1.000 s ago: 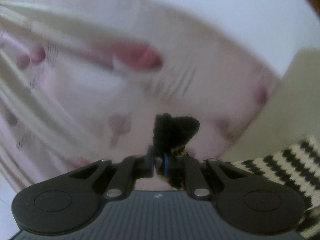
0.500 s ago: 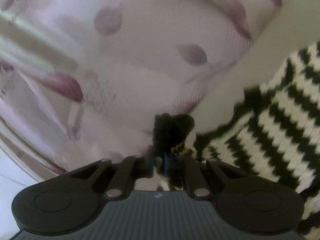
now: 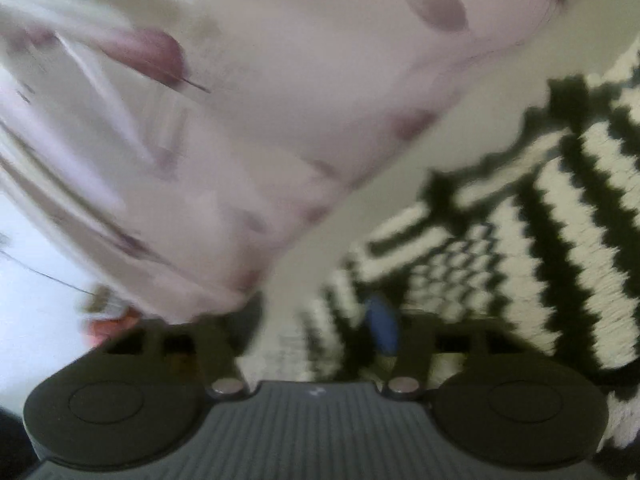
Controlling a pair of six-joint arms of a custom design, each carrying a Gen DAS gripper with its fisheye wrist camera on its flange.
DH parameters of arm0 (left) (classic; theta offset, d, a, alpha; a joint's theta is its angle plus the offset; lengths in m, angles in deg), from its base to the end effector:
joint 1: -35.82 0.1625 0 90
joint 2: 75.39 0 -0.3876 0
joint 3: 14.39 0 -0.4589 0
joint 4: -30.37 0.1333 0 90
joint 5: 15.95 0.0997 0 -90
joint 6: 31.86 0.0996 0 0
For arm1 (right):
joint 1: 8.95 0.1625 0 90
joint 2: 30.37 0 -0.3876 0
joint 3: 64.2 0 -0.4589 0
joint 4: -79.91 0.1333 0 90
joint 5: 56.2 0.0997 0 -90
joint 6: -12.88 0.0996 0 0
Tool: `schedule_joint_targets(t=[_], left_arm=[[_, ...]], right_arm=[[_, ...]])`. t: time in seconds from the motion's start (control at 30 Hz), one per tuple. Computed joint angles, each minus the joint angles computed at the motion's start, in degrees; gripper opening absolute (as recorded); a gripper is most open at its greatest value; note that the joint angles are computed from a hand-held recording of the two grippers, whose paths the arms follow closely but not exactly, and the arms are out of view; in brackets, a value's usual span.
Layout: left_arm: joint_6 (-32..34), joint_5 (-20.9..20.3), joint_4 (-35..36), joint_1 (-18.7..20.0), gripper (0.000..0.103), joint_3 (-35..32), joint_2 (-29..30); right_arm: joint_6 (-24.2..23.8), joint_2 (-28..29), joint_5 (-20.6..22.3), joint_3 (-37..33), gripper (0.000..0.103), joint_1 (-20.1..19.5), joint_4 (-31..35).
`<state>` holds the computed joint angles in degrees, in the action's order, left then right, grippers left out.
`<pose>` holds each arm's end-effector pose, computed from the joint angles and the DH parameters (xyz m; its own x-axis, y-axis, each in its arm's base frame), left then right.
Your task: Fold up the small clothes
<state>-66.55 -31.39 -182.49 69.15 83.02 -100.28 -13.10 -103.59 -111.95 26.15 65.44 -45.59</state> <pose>-0.3532 -0.5067 -0.0522 -0.9336 -0.3519 -0.0677 0.0023 0.1829 -0.9831 0.0018 -0.6972 0.3517 -0.8704 -0.3540 -0.3421 -0.1401 0.8443 -0.5173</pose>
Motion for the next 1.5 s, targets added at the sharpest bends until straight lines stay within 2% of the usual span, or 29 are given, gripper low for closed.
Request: schedule_joint_targets(t=[0.07,0.13,0.17,0.2,0.27,0.33,0.4,0.47,0.6,0.67,0.73,0.8,0.87,0.9,0.93,1.0,1.03,1.1,1.13,1.17,1.23,1.27,1.3,1.33,1.4,1.5], left_arm=[[-1.0,0.3,1.2,-0.1,0.103,0.2,-0.2],[-3.9,-0.9,4.7,-0.1,0.103,1.3,-1.8],[-3.7,-2.3,4.9,0.0,0.103,1.8,-2.5],[-2.1,-3.9,4.2,0.0,0.103,1.8,-3.0],[2.6,-6.1,2.9,0.1,0.103,0.1,-3.1],[7.6,-8.7,2.9,0.7,0.103,-3.0,-2.6],[13.5,-11.2,2.0,1.9,0.102,-7.6,-0.5],[17.5,-13.4,3.5,3.5,0.1,-12.5,1.9],[21.5,-16.5,6.7,6.9,0.098,-20.2,6.6],[19.1,-16.7,9.7,8.1,0.098,-21.3,7.2],[16.4,-17.9,10.4,9.1,0.098,-21.2,7.4],[11.8,-17.9,12.5,9.8,0.098,-19.8,6.4],[12.3,-18.3,9.7,9.9,0.101,-19.6,6.6],[12.9,-17.9,9.0,9.7,0.102,-19.7,6.9],[13.5,-17.3,9.1,9.6,0.102,-20.0,7.1],[14.5,-16.7,10.2,9.4,0.102,-20.6,7.4],[15.0,-16.4,10.5,9.3,0.103,-21.0,7.7],[15.6,-15.9,10.4,9.2,0.103,-21.2,7.9],[15.7,-16.0,10.1,9.3,0.103,-21.2,8.0],[15.3,-15.9,10.2,9.2,0.103,-21.2,7.9],[15.1,-15.8,10.4,9.3,0.103,-21.3,8.0],[15.3,-15.7,10.3,9.2,0.103,-21.2,8.0],[15.3,-15.6,10.5,9.2,0.103,-21.3,8.0],[15.1,-15.6,10.7,9.2,0.103,-21.2,7.9],[15.1,-15.6,10.6,9.2,0.103,-21.1,7.9],[14.9,-15.5,11.0,9.1,0.103,-21.0,7.8]], right_arm=[[-2.3,-2.1,0.8,0.4,0.075,-1.2,-0.7],[-6.1,-3.8,-0.7,-1.0,0.074,-2.2,-0.2],[-9.1,-4.7,-4.2,-1.4,0.074,-2.1,-2.7],[-13.2,-5.4,-10.0,-1.5,0.074,-1.5,-7.4],[-21.6,-4.7,-18.8,-3.4,0.07,-0.3,-14.1],[-26.6,-1.8,-24.2,-8.7,0.053,0.4,-13.8],[-29.8,1.9,-29.1,-13.5,0.053,1.4,-14.6],[-32.6,5.6,-31.0,-17.8,0.053,1.9,-14.0],[-33.7,13.7,-36.1,-26.7,0.053,2.7,-12.6],[-32.1,17.0,-36.3,-32.1,0.053,2.3,-6.7],[-31.0,19.7,-34.7,-37.9,0.053,1.5,1.6],[-32.9,20.9,-35.5,-39.3,0.055,1.5,2.9],[-34.2,21.8,-35.3,-41.1,0.053,1.3,7.0],[-36.0,21.0,-34.5,-39.7,0.046,1.1,6.7],[-37.9,20.2,-34.2,-38.1,0.033,1.0,5.5],[-39.5,19.1,-34.1,-35.4,0.02,1.1,1.9],[-41.7,17.9,-35.0,-32.5,0.018,1.4,-2.3],[-49.1,15.3,-36.6,-25.6,0.017,2.0,-12.7],[-50.9,14.7,-37.2,-24.0,0.017,2.1,-16.4],[-50.3,15.1,-38.0,-24.3,0.017,2.0,-17.6],[-44.6,15.6,-35.5,-26.3,0.017,1.1,-14.4],[-44.4,15.3,-33.9,-26.0,0.017,0.9,-13.9],[-44.3,15.3,-33.7,-25.6,0.02,0.9,-13.8],[-42.6,15.6,-33.8,-26.5,0.021,1.0,-11.7],[-38.3,16.4,-32.8,-29.1,0.029,0.7,-8.6],[-29.6,16.6,-26.3,-32.6,0.03,-1.1,-5.9]])
